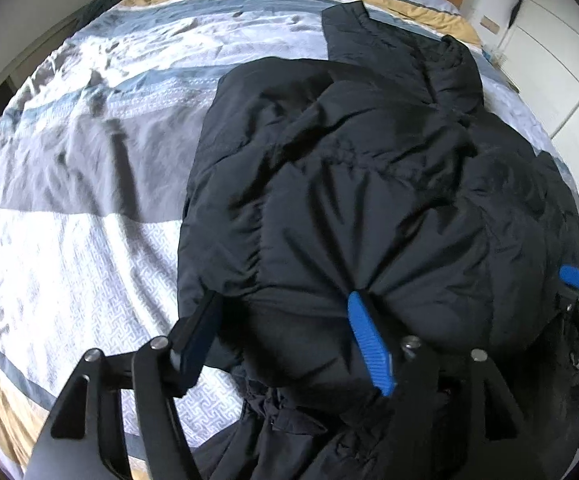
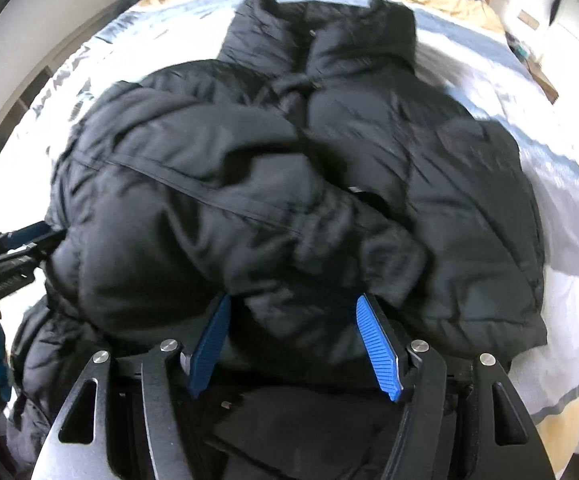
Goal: Fold large clothes
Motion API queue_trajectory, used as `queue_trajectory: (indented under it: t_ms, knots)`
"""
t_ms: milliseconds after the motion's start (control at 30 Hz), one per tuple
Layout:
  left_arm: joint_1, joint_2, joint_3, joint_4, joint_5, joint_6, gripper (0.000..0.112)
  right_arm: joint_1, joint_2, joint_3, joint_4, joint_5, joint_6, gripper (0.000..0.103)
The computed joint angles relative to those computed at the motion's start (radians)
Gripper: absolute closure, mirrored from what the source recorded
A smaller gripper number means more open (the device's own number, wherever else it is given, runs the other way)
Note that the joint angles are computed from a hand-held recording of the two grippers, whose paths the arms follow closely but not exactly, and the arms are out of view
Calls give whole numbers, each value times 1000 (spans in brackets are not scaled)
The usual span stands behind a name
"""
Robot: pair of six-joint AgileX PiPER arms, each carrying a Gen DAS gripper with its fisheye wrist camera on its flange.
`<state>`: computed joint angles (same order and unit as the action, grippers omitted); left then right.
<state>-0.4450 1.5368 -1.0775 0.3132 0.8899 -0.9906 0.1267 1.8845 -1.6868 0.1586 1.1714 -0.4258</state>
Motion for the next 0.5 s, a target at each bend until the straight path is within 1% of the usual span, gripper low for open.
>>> queue_trajectory:
  t_ms: [67, 267, 433, 500]
  knots:
    - [-5, 3, 5, 7, 0, -13, 44, -15, -1, 7, 9, 1, -16, 40]
    - [-26, 10, -4, 14, 25, -33, 44, -57, -8, 29, 29, 6, -34, 37]
    - [-41, 10, -15, 15, 61, -45, 44, -80, -40, 72, 14, -7, -53, 37]
    - [-51, 10, -21, 20, 77, -59, 43, -106, -47, 78, 18, 0, -65, 37]
